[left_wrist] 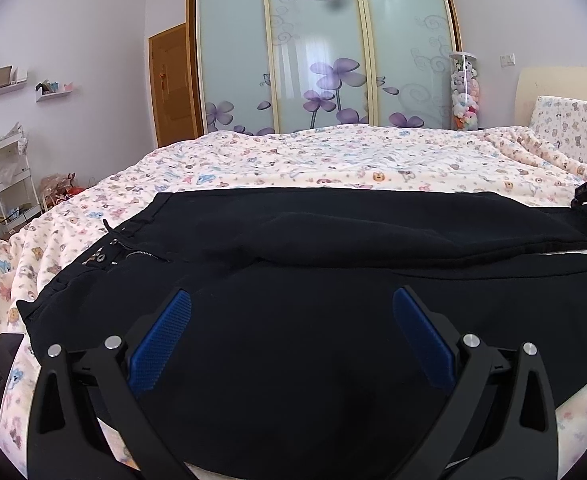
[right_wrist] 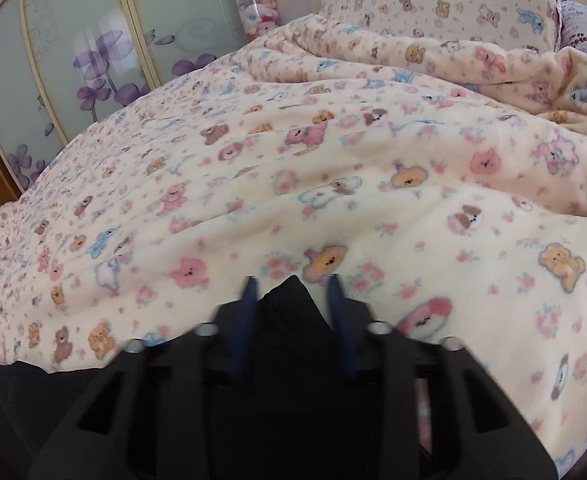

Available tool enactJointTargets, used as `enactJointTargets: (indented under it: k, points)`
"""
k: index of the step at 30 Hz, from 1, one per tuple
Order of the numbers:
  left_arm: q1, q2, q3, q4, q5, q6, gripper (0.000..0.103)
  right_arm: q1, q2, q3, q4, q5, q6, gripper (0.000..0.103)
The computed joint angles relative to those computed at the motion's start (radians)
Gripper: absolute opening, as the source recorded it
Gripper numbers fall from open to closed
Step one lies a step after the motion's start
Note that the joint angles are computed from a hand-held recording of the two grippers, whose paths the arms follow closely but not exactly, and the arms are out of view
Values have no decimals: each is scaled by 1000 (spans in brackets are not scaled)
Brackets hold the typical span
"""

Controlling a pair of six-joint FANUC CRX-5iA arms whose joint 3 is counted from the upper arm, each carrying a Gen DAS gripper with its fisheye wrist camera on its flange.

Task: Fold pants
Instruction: 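Lower the right tool onto the trouser leg hems and close it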

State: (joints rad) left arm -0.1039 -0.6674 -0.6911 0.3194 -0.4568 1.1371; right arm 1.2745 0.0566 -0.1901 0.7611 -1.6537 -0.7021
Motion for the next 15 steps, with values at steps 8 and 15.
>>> enactJointTargets:
  k: [8, 15]
  points:
    - [19, -8, -38, 137, 2, -111, 101, 109, -11, -21, 161, -59, -77, 14]
    - [49, 2, -48, 218, -25, -148, 101, 358, -50, -140, 357, -119, -364, 10]
